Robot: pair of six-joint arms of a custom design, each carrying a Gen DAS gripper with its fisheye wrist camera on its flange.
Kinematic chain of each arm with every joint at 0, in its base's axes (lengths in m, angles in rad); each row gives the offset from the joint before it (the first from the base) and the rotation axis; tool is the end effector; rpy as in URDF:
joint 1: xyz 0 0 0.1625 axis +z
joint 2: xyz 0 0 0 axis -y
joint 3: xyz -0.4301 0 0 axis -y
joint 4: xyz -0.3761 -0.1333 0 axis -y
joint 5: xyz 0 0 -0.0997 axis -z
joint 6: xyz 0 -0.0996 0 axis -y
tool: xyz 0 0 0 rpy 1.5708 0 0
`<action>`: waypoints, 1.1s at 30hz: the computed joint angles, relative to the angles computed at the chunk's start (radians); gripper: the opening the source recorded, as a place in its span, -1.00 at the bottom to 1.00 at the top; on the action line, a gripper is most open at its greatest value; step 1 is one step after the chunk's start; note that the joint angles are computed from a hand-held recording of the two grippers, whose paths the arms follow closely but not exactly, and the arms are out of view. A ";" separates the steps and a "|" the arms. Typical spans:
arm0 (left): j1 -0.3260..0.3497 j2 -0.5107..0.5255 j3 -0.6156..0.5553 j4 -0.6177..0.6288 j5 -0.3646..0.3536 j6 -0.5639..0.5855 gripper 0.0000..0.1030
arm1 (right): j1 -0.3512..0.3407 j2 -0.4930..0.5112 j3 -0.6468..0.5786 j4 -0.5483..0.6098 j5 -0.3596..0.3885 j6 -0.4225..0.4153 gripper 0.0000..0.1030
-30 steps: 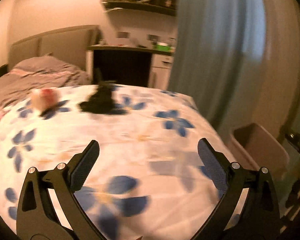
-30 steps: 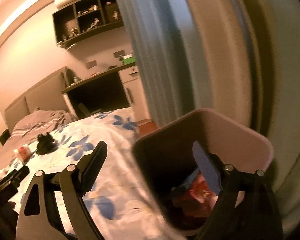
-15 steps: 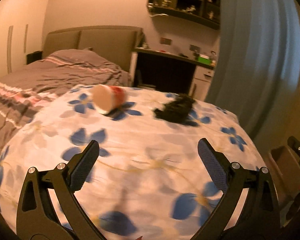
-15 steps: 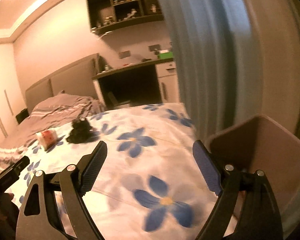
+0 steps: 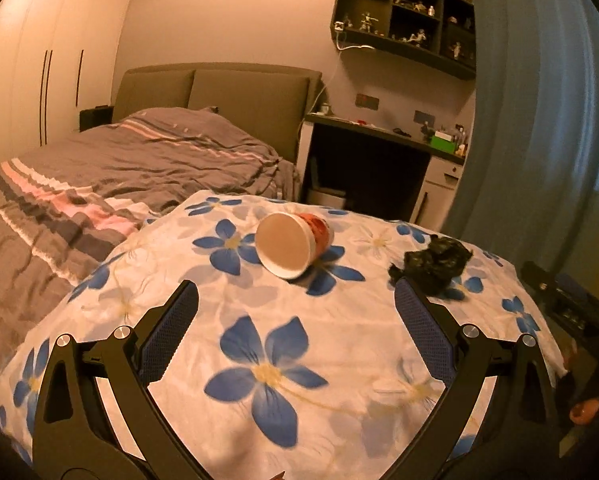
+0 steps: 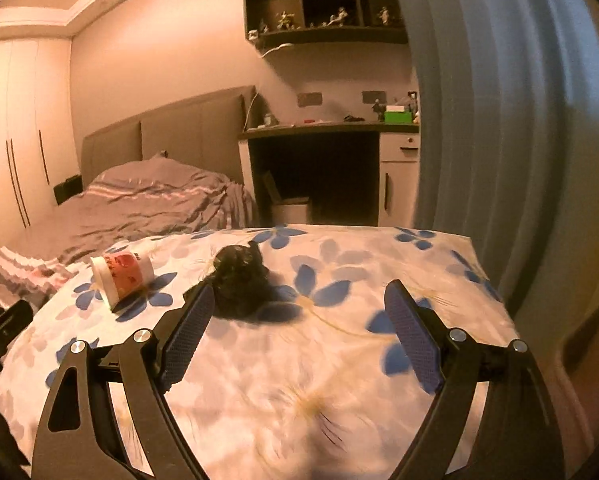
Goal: Collect trash
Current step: 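Grasp the white-and-orange paper cup with the left tool while the right tool grasps the black bag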
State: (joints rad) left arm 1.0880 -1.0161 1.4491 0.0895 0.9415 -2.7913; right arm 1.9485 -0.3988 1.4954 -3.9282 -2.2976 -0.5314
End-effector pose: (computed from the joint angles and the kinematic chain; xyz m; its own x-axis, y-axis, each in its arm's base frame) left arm -0.1030 -0.6098 0.2437 -0.8155 0.0799 -0.5733 0.5446 0.4414 -0.7132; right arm 0.3092 -0.5974 0.0672 -0.7430 0.1258 0.6573 -0.5672 0.4029 -0.7183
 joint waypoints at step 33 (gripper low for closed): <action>0.131 0.433 -0.754 0.608 0.220 -0.072 -0.94 | -0.044 0.077 -0.247 0.438 0.052 0.122 -0.87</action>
